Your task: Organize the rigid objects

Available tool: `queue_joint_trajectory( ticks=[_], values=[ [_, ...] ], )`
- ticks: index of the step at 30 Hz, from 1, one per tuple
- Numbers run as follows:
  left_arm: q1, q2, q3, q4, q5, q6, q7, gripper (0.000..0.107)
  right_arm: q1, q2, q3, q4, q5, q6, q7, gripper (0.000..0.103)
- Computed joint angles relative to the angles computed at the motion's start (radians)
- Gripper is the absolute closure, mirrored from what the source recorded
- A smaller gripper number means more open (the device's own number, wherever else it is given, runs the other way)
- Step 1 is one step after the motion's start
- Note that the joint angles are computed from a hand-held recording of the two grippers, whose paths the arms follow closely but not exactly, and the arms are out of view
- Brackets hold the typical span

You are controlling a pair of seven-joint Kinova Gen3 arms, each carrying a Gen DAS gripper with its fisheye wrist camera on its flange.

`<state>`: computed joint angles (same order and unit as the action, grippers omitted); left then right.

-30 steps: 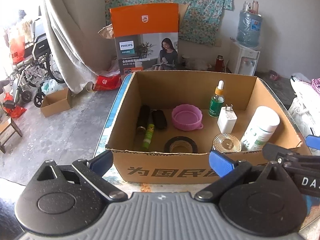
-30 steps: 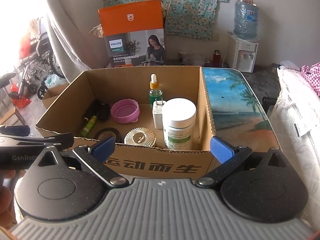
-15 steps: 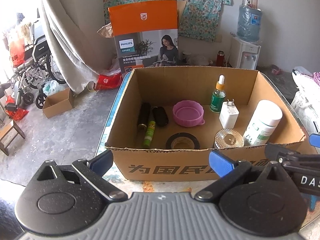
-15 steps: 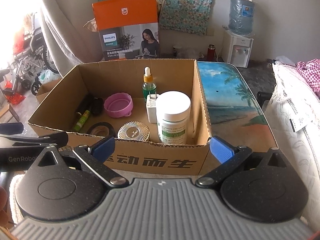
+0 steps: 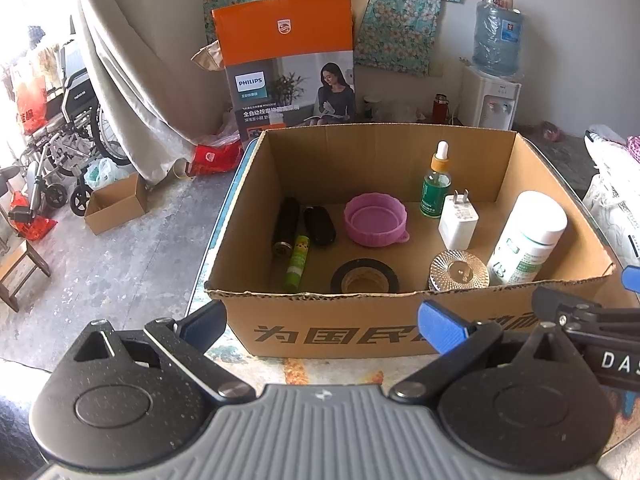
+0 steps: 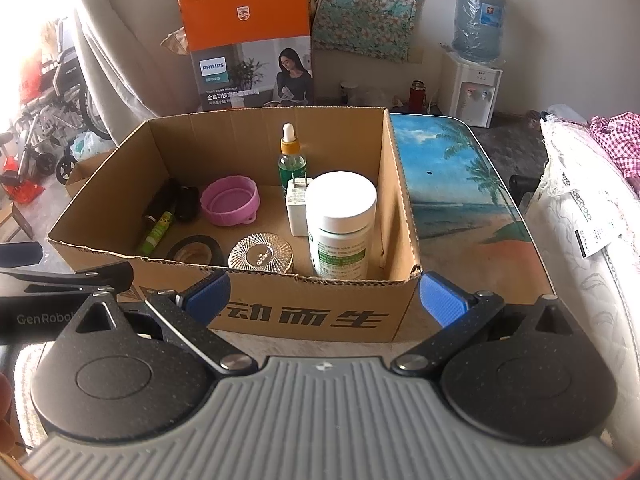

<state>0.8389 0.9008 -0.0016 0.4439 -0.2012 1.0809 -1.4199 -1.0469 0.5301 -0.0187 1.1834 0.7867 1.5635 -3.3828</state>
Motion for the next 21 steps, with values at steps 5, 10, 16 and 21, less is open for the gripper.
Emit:
queue_joint_trajectory(
  ticks=[5, 10, 16, 21],
  values=[
    [0.001, -0.002, 0.000, 0.002, -0.001, 0.002, -0.005, 0.005, 0.002, 0.003, 0.000, -0.005, -0.004, 0.002, 0.004, 0.001],
    [0.003, 0.002, -0.001, -0.008, -0.001, 0.009, -0.006, 0.005, 0.002, 0.003, 0.001, -0.004, -0.006, 0.003, 0.004, 0.001],
    [0.003, 0.003, -0.001, -0.011, 0.001, 0.012, -0.005, 0.005, 0.002, 0.003, 0.001, -0.003, -0.005, 0.002, 0.004, 0.001],
    [0.003, 0.008, -0.001, -0.024, 0.002, 0.021, -0.006, 0.005, 0.002, 0.003, 0.001, -0.005, -0.007, 0.005, 0.004, 0.001]
  ],
)
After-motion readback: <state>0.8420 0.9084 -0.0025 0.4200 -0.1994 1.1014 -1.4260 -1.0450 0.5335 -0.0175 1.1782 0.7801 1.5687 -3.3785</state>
